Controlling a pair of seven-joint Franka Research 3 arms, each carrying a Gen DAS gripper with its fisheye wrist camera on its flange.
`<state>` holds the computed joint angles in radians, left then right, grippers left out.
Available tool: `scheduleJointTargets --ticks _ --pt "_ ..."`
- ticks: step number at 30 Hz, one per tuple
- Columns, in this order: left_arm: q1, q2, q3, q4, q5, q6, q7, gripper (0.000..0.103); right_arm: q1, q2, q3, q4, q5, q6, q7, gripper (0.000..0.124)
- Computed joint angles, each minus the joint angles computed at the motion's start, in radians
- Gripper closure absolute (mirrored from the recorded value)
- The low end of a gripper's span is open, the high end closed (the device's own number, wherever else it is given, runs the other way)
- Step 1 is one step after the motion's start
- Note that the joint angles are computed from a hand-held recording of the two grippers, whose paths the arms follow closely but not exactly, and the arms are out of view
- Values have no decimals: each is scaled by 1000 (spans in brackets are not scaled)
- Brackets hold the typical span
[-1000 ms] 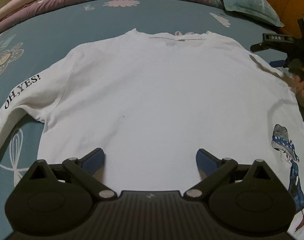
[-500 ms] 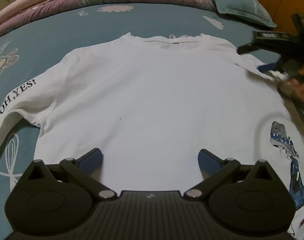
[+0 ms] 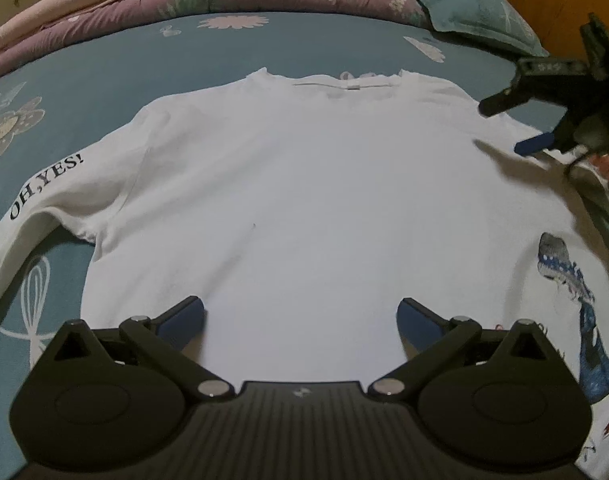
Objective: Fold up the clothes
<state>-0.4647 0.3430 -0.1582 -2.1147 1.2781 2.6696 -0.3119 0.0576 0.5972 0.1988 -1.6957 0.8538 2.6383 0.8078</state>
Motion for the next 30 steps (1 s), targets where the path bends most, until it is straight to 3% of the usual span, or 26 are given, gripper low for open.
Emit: scheduleJointTargets --ticks 3,6,9,13,16,20,21,23,24,27,30 --pt "-1 5 0 5 -7 -3 11 1 -2 68 23 78 28 59 -47 21" --pt "-3 1 6 -2 18 8 -15 1 53 86 -18 131 -56 54 82 21" --pt "-4 3 5 -1 30 2 -24 1 35 72 48 113 -47 83 -19 21" --pt "-4 7 2 3 37 -4 -27 1 101 146 23 181 -118 121 18 21" --pt "-1 3 -1 -2 24 -5 -17 1 126 229 31 268 -172 212 -8 21" --pt "-2 4 1 -2 40 -4 -27 1 157 323 -16 456 -287 101 115 21" --pt "-1 5 0 0 37 -5 -22 1 134 333 11 476 -349 85 169 21" --pt "2 6 -1 1 28 -3 -12 1 109 277 19 411 -277 78 135 21" --pt "4 4 -1 0 26 0 -10 1 73 235 53 350 -246 89 99 21" --pt "9 -5 4 -6 30 16 -13 1 -40 80 149 115 -115 121 -69 21" --pt "13 -16 9 -17 48 9 -51 1 -99 -77 174 -117 -5 119 -218 21"
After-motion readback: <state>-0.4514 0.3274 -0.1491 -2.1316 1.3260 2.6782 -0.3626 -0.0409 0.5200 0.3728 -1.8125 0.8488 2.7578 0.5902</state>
